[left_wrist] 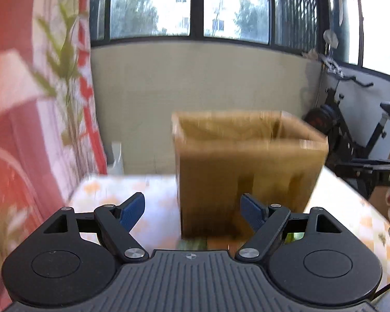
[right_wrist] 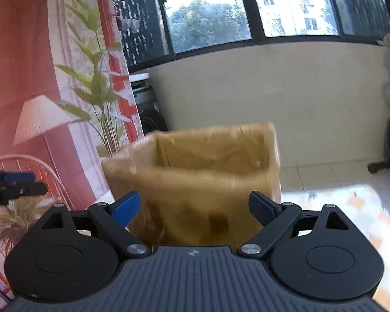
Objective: Organize snacks
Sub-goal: 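Grasp the blue-white panda packet with the right tool while the left tool grasps the brown jerky packet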
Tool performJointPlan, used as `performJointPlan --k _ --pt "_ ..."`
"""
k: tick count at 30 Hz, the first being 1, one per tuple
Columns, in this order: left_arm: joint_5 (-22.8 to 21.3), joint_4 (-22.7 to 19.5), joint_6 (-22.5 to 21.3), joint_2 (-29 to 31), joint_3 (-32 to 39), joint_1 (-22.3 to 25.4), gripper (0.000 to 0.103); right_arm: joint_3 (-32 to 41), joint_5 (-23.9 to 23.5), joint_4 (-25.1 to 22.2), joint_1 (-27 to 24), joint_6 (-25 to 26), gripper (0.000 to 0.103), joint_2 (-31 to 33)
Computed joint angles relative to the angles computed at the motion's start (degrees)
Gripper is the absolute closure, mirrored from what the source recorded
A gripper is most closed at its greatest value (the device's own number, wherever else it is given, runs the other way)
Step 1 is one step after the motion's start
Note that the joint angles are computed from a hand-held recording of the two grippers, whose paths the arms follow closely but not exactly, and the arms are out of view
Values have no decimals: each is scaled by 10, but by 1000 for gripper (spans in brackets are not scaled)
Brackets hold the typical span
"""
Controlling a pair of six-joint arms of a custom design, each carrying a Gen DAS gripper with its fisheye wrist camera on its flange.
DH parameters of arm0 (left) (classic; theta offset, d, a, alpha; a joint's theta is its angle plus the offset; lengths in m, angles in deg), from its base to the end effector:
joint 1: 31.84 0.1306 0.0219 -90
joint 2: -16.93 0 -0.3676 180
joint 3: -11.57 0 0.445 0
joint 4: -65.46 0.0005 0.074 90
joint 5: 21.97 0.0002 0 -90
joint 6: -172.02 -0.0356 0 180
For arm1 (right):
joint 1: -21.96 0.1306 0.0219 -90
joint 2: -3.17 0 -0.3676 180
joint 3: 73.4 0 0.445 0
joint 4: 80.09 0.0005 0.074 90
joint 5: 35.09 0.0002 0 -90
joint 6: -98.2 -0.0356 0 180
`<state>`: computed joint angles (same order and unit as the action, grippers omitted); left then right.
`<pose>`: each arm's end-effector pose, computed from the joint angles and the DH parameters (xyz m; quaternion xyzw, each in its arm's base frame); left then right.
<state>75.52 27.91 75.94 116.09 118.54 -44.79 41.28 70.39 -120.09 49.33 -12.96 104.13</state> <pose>0.5993 -0.1431 0.4996 0.1750 0.8457 -0.0864 0.4966 0.5562 0.2767 0.5489 0.0254 0.8442 0.1107 0.5238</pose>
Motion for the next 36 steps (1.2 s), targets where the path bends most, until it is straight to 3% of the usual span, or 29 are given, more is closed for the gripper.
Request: performJointPlan --k 5,8,13,17,23,25,28,33,36 --pt "21 12 11 -41 -88 9 28 -88 38 14 41 -19 12 -44" --pt "22 6 39 -46 -116 10 34 -114 46 -7 61 -28 18 -52" --pt "13 12 27 -62 -158 8 37 -109 -4 -75 76 -41 28 -33" --pt "2 12 -7 -67 -177 5 37 -74 -52 -109 82 2 29 3" --pt "6 0 -4 -59 -181 9 38 -24 -99 -143 86 53 29 60" --pt "7 -12 -2 -51 -177 12 44 -15 -110 -152 86 59 29 75" --pt "23 -26 0 -39 -170 14 49 -19 -116 -155 86 52 51 81" --pt "27 -41 -28 -23 -166 5 50 -66 -69 -141 88 21 53 42" --pt "57 -45 -60 -16 -167 0 49 -95 -30 -144 86 -18 54 18"
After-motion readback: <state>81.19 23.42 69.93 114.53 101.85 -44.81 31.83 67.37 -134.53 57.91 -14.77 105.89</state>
